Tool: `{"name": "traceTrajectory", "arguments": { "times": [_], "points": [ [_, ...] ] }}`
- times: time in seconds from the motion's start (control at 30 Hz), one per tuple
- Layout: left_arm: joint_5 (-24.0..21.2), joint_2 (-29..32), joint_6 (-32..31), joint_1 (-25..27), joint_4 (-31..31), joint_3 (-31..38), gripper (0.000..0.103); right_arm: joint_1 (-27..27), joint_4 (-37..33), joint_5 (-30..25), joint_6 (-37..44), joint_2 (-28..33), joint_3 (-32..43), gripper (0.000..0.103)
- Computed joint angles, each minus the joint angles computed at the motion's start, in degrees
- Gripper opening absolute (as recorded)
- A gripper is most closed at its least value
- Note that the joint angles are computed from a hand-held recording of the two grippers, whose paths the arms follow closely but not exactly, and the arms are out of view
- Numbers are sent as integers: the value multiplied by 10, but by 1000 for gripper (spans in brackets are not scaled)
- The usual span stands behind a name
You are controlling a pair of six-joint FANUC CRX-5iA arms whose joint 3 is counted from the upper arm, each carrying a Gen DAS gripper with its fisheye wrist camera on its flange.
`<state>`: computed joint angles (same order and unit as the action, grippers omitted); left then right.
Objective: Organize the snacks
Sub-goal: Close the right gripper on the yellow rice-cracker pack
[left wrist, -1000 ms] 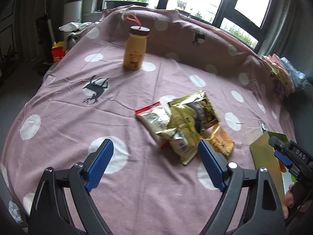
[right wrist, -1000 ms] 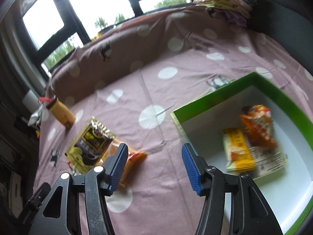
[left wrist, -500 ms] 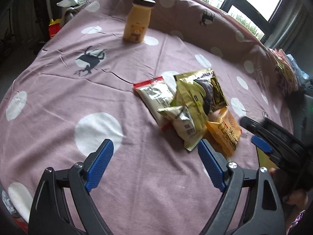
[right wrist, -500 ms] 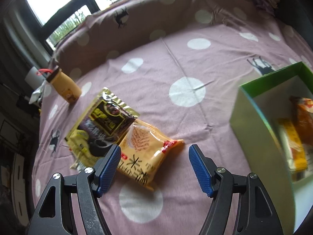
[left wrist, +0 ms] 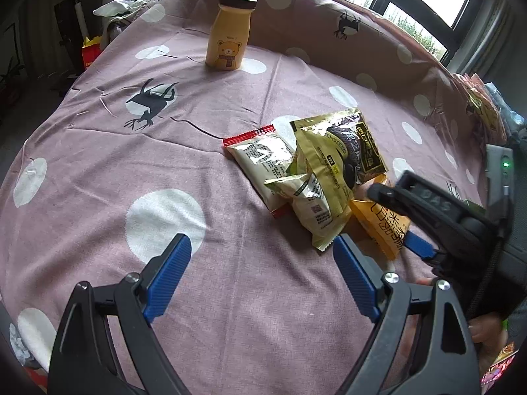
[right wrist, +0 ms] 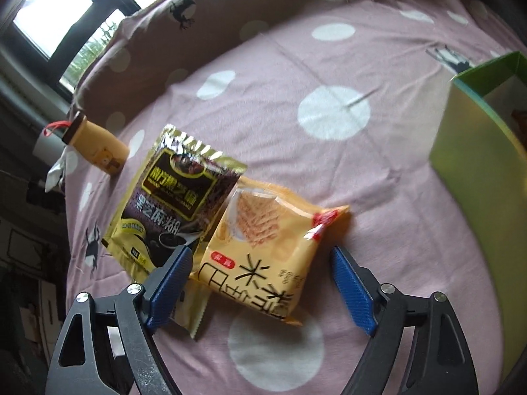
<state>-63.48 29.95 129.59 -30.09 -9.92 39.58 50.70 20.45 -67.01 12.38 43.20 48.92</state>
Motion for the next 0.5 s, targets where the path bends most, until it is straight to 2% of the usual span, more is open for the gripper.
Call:
{"name": "traceTrajectory", "arguments": {
  "times": [0.17, 0.23, 0.27, 0.33, 0.5],
  "points": [
    [-14, 4, 2, 2, -4, 5, 88, 13, 26, -68, 47, 45, 73, 83],
    [-11, 1, 3, 3, -1, 1, 88, 17, 32, -78, 63, 49, 81, 71],
    [-3, -4, 6, 5, 4, -7, 88, 17, 28, -81, 73, 46, 81, 69],
    [10, -11, 11, 7, 7, -19, 88, 17, 16, -65, 80, 24, 53, 64],
    [7, -14, 27, 9, 0, -19, 88, 14, -52, -9, 137, -51, -38, 63]
  ]
}}
